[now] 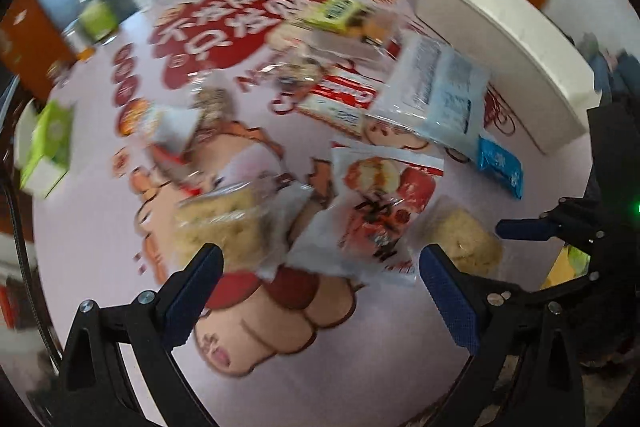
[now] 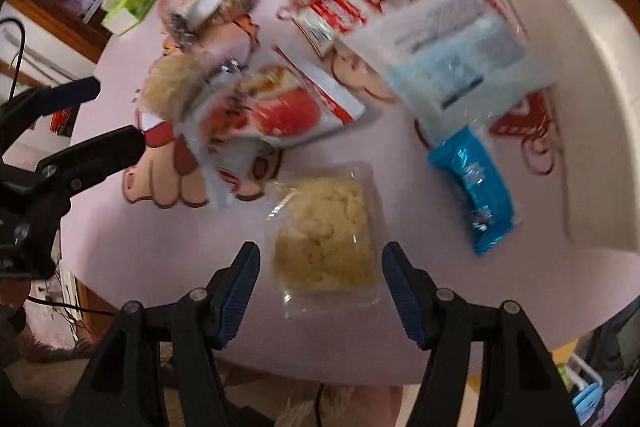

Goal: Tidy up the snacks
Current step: 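Grasp the red-and-white apple chip bag with left gripper while right grasps clear yellow-snack bag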

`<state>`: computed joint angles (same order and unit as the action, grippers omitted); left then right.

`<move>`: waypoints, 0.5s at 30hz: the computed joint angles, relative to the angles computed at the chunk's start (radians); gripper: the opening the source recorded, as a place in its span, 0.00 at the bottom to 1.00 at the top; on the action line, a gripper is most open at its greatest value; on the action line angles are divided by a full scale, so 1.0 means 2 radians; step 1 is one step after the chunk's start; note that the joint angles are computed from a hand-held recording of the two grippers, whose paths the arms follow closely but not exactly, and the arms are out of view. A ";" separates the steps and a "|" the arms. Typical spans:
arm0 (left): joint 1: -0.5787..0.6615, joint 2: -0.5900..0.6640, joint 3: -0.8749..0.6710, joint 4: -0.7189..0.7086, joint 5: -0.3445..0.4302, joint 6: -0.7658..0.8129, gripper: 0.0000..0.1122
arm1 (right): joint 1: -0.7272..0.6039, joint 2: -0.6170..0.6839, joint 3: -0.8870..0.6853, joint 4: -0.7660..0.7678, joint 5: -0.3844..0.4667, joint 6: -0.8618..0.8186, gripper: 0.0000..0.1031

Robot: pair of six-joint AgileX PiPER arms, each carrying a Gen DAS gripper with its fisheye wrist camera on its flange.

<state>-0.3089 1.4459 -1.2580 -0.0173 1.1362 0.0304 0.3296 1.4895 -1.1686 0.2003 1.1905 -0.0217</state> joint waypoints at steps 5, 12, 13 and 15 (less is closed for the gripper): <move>-0.022 0.057 -0.015 -0.003 -0.014 0.025 0.87 | -0.017 0.000 0.035 0.039 -0.028 -0.020 0.62; -0.036 0.102 -0.024 0.002 -0.013 0.044 0.87 | -0.009 -0.008 0.049 0.031 -0.057 -0.018 0.60; -0.037 0.103 -0.023 -0.001 -0.014 0.046 0.87 | -0.010 -0.011 0.050 0.024 -0.059 -0.007 0.60; -0.039 0.111 -0.025 -0.005 -0.013 0.048 0.87 | -0.010 -0.012 0.052 0.007 -0.070 0.024 0.60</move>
<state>-0.3865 1.6683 -1.3073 -0.0269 1.1101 0.1262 0.3098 1.4661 -1.0648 0.2144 1.0512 0.0256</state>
